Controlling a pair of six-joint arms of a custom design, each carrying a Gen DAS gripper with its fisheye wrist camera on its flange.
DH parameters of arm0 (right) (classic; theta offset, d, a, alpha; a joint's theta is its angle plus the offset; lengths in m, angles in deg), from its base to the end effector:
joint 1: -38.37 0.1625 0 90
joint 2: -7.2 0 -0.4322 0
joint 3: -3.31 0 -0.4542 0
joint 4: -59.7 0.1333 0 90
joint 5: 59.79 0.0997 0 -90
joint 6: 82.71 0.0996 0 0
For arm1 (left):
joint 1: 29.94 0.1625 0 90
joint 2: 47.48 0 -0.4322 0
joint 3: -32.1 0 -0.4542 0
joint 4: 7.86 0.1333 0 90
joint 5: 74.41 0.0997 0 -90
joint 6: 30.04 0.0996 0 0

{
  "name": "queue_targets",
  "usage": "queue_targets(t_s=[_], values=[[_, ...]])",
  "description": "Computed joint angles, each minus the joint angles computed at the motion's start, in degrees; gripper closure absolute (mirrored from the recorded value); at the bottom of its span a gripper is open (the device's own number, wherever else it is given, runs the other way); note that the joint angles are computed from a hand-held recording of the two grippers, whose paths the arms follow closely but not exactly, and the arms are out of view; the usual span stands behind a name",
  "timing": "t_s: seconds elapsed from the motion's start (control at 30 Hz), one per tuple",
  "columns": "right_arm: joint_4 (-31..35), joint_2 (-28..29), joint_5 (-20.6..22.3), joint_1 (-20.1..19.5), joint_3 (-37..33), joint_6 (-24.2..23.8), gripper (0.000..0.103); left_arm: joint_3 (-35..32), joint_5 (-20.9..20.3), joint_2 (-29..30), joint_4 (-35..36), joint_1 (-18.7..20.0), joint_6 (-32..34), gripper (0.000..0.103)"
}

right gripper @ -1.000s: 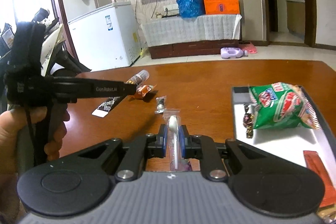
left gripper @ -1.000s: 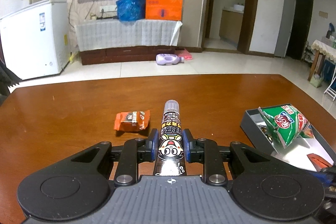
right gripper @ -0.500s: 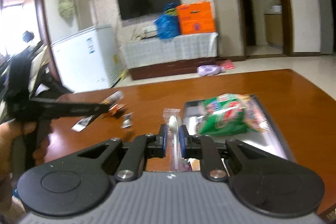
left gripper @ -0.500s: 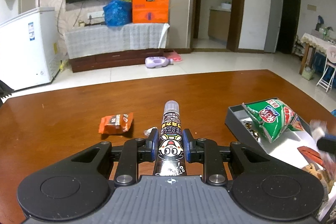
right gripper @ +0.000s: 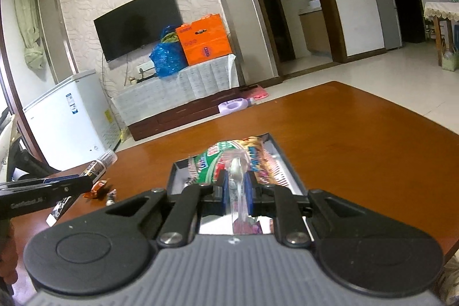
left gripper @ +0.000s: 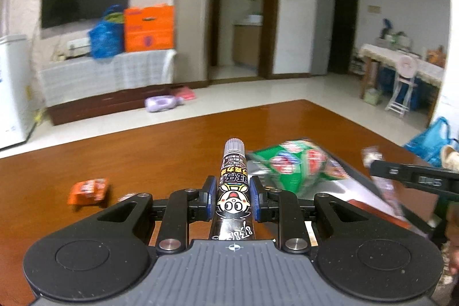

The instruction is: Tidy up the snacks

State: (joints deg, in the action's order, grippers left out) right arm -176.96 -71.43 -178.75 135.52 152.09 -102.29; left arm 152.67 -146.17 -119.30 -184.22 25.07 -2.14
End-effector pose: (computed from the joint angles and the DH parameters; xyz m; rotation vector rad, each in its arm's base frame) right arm 0.1277 -0.3341 0.2356 0.0681 -2.1005 1.5567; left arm -0.1927 -0.5621 0.2175 1.2900 2.3942 -0.9499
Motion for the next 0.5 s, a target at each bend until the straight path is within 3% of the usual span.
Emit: queue_targets(t_s=[0.2,0.5], values=[[1.90,-0.91,0.17,-2.01,0.05,0.85,0.092,1.05,-4.71,1.37,2.68,-1.45,0.15,0.078],[7.67,-1.42,0.35,-4.41,-0.41,2.28,0.091,2.04,-8.68,3.86,4.29,-2.22,0.98,0.077]])
